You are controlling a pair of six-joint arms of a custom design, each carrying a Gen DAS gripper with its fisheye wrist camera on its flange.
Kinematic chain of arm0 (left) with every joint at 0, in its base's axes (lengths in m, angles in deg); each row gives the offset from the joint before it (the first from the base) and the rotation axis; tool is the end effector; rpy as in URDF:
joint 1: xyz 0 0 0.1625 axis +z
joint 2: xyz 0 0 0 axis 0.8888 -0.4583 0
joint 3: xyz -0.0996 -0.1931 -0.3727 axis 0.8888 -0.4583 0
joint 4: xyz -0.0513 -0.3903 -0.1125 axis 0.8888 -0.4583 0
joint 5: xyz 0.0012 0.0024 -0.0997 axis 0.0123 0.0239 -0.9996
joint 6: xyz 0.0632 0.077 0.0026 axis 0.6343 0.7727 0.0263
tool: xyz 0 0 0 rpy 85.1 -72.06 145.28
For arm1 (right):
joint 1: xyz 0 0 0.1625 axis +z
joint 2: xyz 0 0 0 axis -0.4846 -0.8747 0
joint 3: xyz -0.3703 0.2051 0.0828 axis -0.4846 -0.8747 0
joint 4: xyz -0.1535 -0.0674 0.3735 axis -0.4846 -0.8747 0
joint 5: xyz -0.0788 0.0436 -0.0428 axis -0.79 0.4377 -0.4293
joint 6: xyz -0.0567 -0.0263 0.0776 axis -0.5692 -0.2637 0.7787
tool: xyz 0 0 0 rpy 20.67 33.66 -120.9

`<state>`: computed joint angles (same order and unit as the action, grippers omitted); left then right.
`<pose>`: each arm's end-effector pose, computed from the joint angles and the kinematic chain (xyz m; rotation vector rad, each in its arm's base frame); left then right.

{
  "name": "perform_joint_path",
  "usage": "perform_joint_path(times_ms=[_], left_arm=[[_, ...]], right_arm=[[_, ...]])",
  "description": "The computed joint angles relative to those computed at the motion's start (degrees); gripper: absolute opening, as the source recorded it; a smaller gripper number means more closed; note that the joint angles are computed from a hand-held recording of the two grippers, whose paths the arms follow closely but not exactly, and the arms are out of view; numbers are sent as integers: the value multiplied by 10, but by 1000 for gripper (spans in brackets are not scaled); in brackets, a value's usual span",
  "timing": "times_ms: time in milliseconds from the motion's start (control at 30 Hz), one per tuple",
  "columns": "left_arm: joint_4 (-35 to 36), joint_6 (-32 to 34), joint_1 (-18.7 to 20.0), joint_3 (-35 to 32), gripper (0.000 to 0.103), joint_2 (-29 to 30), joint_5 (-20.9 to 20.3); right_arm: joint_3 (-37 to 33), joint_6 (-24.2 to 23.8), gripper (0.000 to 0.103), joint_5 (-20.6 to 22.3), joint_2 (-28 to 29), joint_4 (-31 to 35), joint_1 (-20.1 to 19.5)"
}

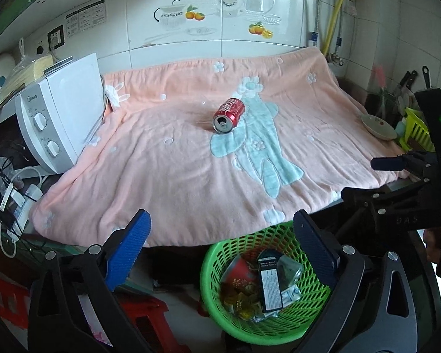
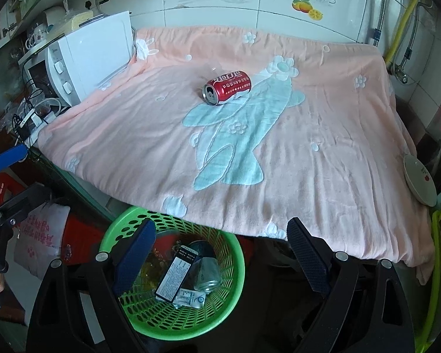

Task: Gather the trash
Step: 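Move both open grippers back over the blanket toward the red can, then grasp the red Coca-Cola can with the right gripper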

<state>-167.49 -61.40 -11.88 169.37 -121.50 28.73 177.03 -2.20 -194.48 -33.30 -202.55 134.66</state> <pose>-0.1574 -0.5074 0.1727 0.8193 2.3186 -0.8194 0.2146 -0.5312 0.0988 0.3774 -2.2573 0.6666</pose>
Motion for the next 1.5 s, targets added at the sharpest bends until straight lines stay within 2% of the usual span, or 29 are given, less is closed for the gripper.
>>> perform_joint_path(times_ms=[367, 600, 800, 1033, 1167, 1333, 1467, 1500], left_arm=[[5, 24, 58, -78, 97, 36, -3], [25, 40, 90, -128, 97, 54, -10], [39, 61, 113, -168, 97, 71, -13], [54, 67, 135, -207, 96, 88, -19], [67, 69, 145, -228, 97, 99, -19], [83, 66, 154, -252, 97, 112, -22], [91, 67, 157, -266, 97, 121, -21], [96, 68, 158, -271, 97, 124, -20]], right_arm=[[-183, 28, 87, 29, 53, 150, -26], [-343, 70, 87, 52, 116, 263, -43], [-498, 105, 87, 52, 184, 365, -58], [-649, 184, 86, 80, 247, 487, -83], [-738, 222, 83, 82, 290, 559, -96], [-788, 286, 82, 140, 308, 604, -119], [-839, 309, 82, 156, 333, 637, -127], [-853, 313, 78, 160, 339, 645, -129]])
